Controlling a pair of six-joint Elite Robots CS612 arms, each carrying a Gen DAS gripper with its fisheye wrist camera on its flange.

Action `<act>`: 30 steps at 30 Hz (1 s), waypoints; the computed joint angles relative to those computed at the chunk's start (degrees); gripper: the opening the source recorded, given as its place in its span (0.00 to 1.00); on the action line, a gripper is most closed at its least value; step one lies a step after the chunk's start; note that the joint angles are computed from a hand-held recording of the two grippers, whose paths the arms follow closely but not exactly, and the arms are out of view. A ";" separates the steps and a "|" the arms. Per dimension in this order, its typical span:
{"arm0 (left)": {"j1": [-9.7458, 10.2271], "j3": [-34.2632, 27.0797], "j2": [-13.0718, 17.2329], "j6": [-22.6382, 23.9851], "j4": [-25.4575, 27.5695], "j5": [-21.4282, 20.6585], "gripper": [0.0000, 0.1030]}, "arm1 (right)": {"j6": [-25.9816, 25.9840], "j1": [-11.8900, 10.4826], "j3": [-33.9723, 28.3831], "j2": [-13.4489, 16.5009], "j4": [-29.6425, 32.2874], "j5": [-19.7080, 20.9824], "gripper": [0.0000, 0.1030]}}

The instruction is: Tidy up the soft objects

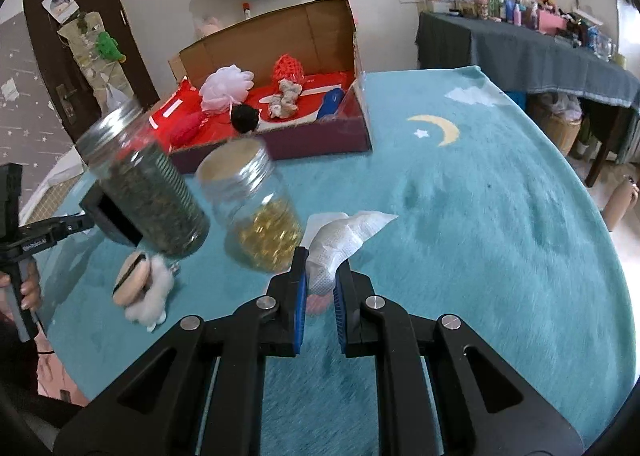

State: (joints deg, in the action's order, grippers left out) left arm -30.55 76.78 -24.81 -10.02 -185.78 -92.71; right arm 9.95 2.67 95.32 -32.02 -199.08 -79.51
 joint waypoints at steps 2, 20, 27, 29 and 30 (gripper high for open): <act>0.35 -1.09 0.37 1.84 0.86 -1.26 0.14 | -1.86 -0.57 -0.74 -0.02 1.14 1.54 0.11; 2.50 -9.16 2.76 12.62 8.91 -9.25 0.14 | -21.75 -2.82 -9.15 1.68 10.59 11.20 0.11; 3.24 -11.60 3.40 13.86 11.00 -13.07 0.14 | -24.18 -3.09 -11.39 2.20 13.32 14.40 0.11; 3.25 -12.15 3.44 14.56 11.43 -13.44 0.14 | -24.61 -3.16 -11.63 2.13 13.88 15.15 0.11; 3.23 -12.47 3.45 14.90 11.70 -13.55 0.14 | -24.97 -3.15 -11.89 2.12 14.18 15.29 0.11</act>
